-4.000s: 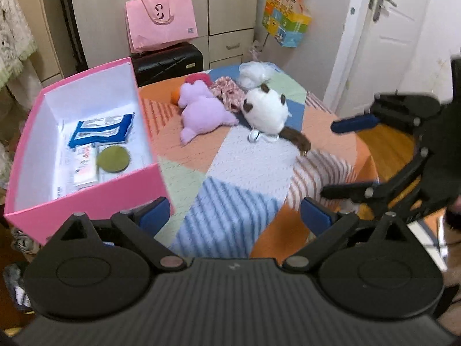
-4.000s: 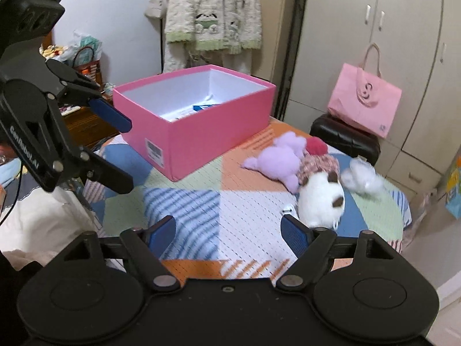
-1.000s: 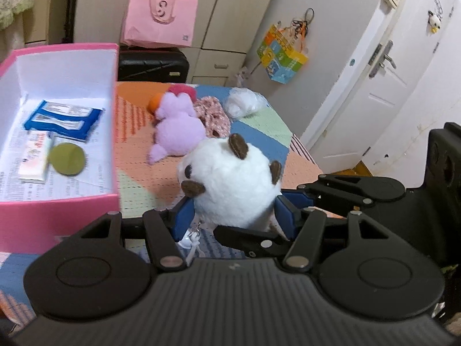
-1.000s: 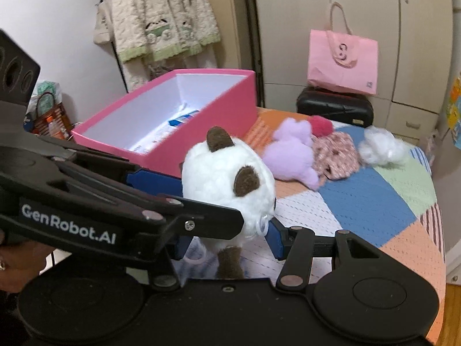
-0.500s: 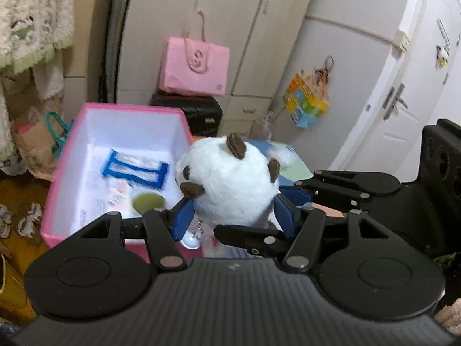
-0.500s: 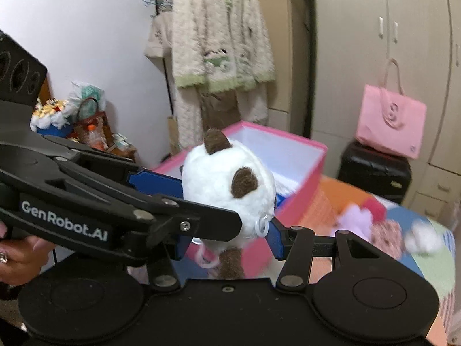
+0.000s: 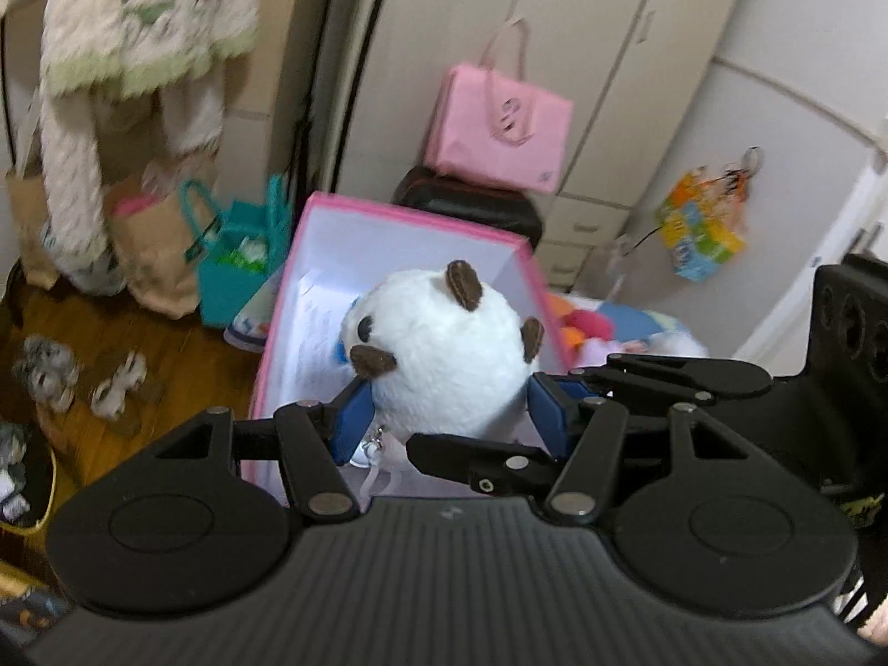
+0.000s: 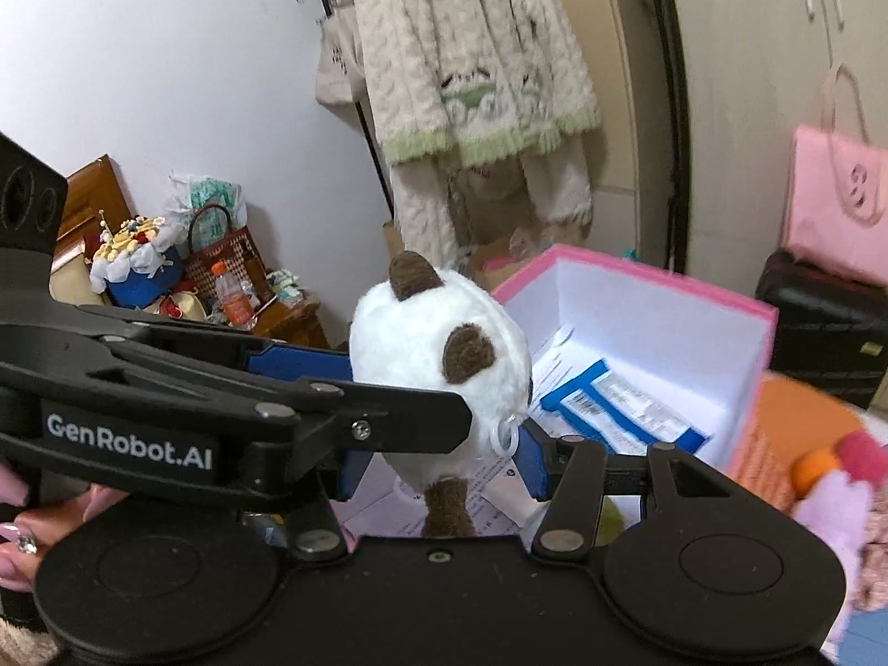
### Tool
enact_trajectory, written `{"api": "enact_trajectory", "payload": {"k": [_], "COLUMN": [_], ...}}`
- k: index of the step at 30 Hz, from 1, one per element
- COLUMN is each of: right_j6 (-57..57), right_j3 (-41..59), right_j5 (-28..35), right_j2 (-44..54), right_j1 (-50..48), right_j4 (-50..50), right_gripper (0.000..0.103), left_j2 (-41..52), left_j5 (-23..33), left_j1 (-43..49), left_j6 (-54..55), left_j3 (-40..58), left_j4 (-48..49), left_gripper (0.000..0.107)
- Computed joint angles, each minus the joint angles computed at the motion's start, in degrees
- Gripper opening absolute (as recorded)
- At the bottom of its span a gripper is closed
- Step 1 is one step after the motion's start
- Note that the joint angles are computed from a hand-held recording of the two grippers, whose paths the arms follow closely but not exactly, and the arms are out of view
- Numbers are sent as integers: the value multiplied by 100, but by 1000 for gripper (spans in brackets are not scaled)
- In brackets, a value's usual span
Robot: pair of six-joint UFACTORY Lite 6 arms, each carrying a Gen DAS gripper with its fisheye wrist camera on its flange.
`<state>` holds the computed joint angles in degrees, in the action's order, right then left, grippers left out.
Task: Organize soft objects
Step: 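Carry the plush cat in the left tool over the pink box, then open the left tool to drop the plush cat into the box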
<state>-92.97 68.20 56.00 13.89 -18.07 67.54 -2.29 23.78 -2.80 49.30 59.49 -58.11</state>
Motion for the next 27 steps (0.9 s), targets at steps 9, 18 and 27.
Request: {"api": "enact_trajectory", "payload": {"k": [9,18,27], "right_j6": [224,435,415], "right_j3": [708,1129,905], "right_j5": [-78,-338,-608], "right_j2": [1060,1317,858], "right_j1": [363,455,431], "right_j4": [-484,-1177,-1470], "right_gripper": [59,61,62], "left_j2": [944,947,136], "left_j5": [127,-800,-864], "left_j1": [231,-354,-456], "left_j6": [-177,-1599,-2158], "left_j3": [433,441,-58], "left_j4": [410,2748,3614], "left_gripper": [59,61,63]}}
